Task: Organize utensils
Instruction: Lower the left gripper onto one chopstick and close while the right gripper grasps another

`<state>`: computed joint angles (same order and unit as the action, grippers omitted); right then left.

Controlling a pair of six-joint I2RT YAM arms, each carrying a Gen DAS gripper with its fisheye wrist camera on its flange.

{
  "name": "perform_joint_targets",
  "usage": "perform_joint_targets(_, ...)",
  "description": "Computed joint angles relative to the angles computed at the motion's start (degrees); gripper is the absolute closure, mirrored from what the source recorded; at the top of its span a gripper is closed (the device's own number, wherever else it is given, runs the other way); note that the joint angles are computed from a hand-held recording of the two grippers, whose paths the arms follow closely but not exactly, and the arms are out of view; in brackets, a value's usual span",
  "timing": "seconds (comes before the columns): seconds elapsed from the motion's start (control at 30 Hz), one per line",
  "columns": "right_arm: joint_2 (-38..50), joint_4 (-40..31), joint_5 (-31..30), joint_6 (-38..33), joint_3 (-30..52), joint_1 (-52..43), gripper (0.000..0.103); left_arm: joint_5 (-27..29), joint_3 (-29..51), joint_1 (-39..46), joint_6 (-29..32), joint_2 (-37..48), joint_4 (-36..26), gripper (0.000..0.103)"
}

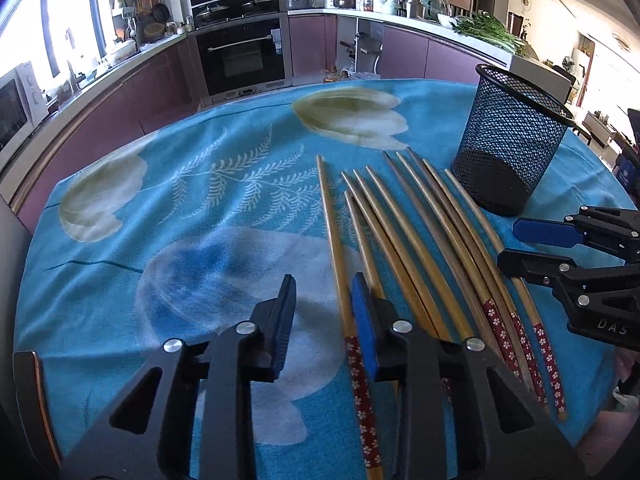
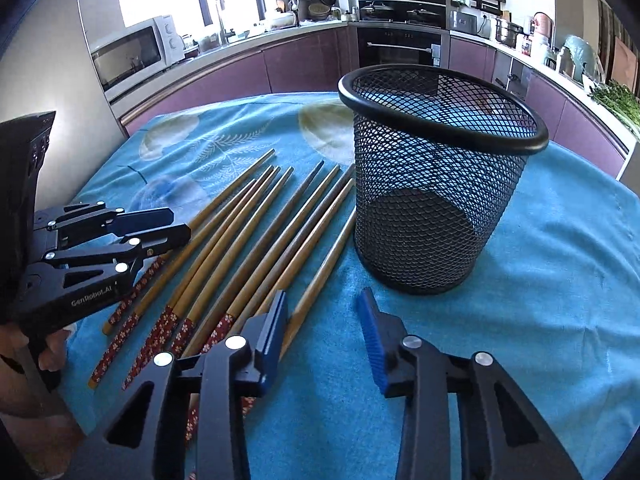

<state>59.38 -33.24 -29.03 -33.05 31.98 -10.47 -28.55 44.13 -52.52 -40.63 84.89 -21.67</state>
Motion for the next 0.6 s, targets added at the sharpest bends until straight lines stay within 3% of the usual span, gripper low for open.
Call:
perform_joint_targets(0.27, 0.6, 0.4, 3.5, 0.3, 0.7, 3.3, 0.076, 2.5, 2.9, 2.5, 3.3, 3.3, 1.6, 0.076)
perform_joint_targets(0.43, 3.8, -0.2, 0.5, 0.8, 2.4, 2.4, 0.092, 5.8, 5.9, 5.3, 5.1, 6.3, 2.9, 0.094)
perform_joint_targets(0.6, 4.8, -1.6, -2.7, -0.1, 2.8, -0.5, 0.096, 5.9, 6.9, 5.6, 3.6, 7.4, 3.3, 0.095)
